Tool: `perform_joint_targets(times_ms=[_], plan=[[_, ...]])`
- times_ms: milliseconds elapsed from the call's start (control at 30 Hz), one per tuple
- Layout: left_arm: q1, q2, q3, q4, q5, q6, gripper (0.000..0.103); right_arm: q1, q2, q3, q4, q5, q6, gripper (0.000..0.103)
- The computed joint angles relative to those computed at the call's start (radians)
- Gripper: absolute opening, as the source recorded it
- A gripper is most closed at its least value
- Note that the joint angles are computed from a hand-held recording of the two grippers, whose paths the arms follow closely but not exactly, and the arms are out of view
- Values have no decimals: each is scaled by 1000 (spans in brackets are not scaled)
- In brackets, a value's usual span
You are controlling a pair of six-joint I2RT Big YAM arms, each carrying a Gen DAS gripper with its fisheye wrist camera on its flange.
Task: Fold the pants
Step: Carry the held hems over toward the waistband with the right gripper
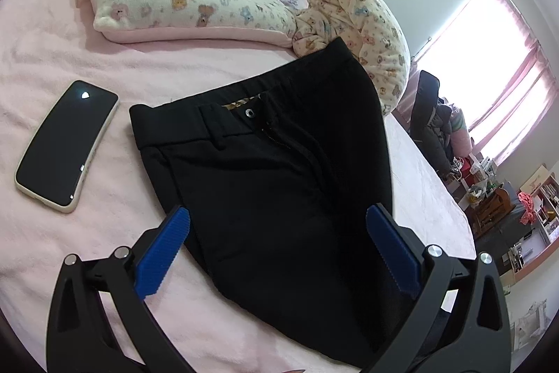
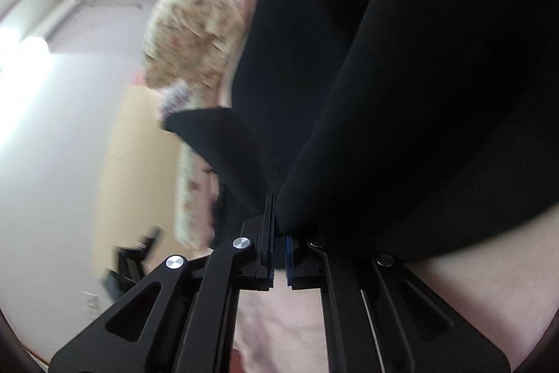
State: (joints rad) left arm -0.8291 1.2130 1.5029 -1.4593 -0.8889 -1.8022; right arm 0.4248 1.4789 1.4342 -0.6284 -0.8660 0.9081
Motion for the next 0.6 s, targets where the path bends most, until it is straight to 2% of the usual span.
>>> perform_joint_targets(times_ms=[133,233,300,333,400,500,600], plan=[[6,6,3,10,16,12,101,7,28,67,-168,45,-158,6],[5,12,7,-4,16,2,101,-11,55,142,-335,7,-282,23],[6,10,4,-1,19,-4,101,-36,35,149,-404,-5,-342,36],[6,11,4,-2,20,-8,101,-57,12,144,-418,4,-362,36],[5,13,5,-6,19,-14,101,-100,-17,133,-381,8,-336,36],[3,19,11,-8,13,-13,101,-218,-49,99,-239,84,-143,36],[-1,31,24,-21,9,-11,101,-293,-32,112,-236,166,-62,36]])
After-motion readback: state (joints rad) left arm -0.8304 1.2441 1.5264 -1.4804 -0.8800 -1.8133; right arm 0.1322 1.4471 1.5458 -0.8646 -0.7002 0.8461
